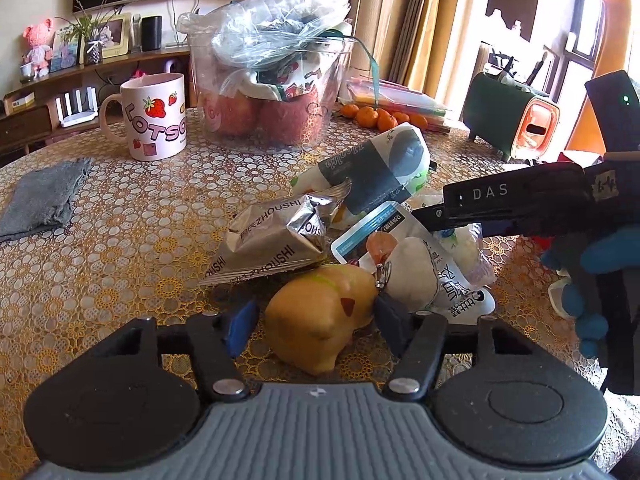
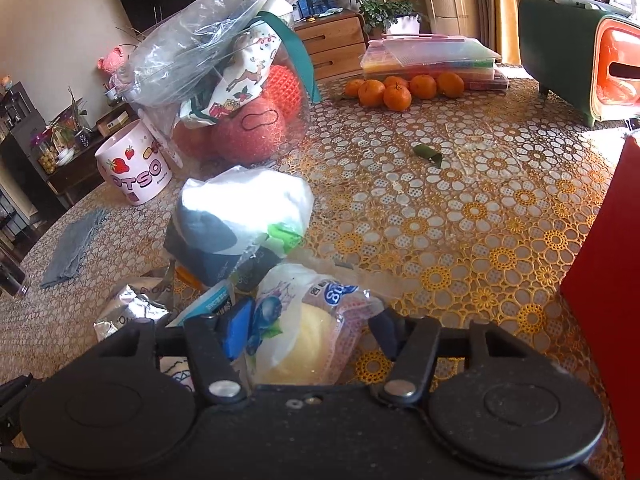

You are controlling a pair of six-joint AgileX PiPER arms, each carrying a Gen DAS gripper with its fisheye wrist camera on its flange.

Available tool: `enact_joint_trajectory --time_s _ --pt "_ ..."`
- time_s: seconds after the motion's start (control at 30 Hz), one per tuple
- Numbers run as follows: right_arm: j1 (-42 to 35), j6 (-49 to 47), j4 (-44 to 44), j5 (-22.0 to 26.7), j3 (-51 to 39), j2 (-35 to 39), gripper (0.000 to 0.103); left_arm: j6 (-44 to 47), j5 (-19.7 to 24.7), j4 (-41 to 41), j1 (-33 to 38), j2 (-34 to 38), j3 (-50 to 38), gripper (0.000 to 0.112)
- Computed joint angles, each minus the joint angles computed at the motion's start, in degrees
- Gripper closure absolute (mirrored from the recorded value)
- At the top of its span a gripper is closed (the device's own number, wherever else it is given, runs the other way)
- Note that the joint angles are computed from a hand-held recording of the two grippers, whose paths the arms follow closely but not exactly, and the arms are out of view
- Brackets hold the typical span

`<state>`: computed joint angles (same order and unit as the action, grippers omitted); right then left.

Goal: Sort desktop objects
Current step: 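Close the right tool on the clear bagged bun while the left tool lowers toward the yellow squishy toy, then close the left tool on the yellow squishy toy, then carry the bagged bun in the right tool and the yellow toy in the left tool over the box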

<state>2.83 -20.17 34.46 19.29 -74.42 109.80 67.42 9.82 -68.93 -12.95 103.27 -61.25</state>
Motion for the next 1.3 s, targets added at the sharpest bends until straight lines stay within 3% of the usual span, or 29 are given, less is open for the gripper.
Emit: enact_joint_trajectory --time_s 0.17,0.3,0.53,0.77,0.9,1.1,1.3 --pt "-0.7 0.2 -1.0 -1.0 2.3 -2.0 0.046 -8.6 -0.3 7.4 -0.5 -0.6 -0.1 0.058" --pt "-1.8 0.8 -3.0 -2.1 4.7 -4.1 0.047 -11.2 -0.3 8.6 -0.5 -1.7 0.4 0.070" --pt "-3.8 -1.0 -4.7 -4.3 9.5 -8.8 0.047 -28.3 -1.6 25.2 -2.8 -3.7 1.2 0.072" --pt "-6.1 -10.4 1.5 -4.2 14.5 -14.3 0.047 -47.7 -2.3 42.9 -5.2 -7.0 2.7 0.072" --pt "-7.2 -16.2 5.9 -3.7 17.7 -17.9 0.047 -55.0 -1.8 49.0 -6.4 -8.9 3.3 0.072" --pt "-8.8 -20.2 8.7 -1.7 21.5 -22.8 0.047 -74.2 -1.9 67.9 -9.6 -11.7 4.1 0.072" --pt "-10.5 -23.0 9.4 -0.2 23.8 -27.8 0.047 -80.8 -0.6 73.1 -12.1 -14.1 3.7 0.072"
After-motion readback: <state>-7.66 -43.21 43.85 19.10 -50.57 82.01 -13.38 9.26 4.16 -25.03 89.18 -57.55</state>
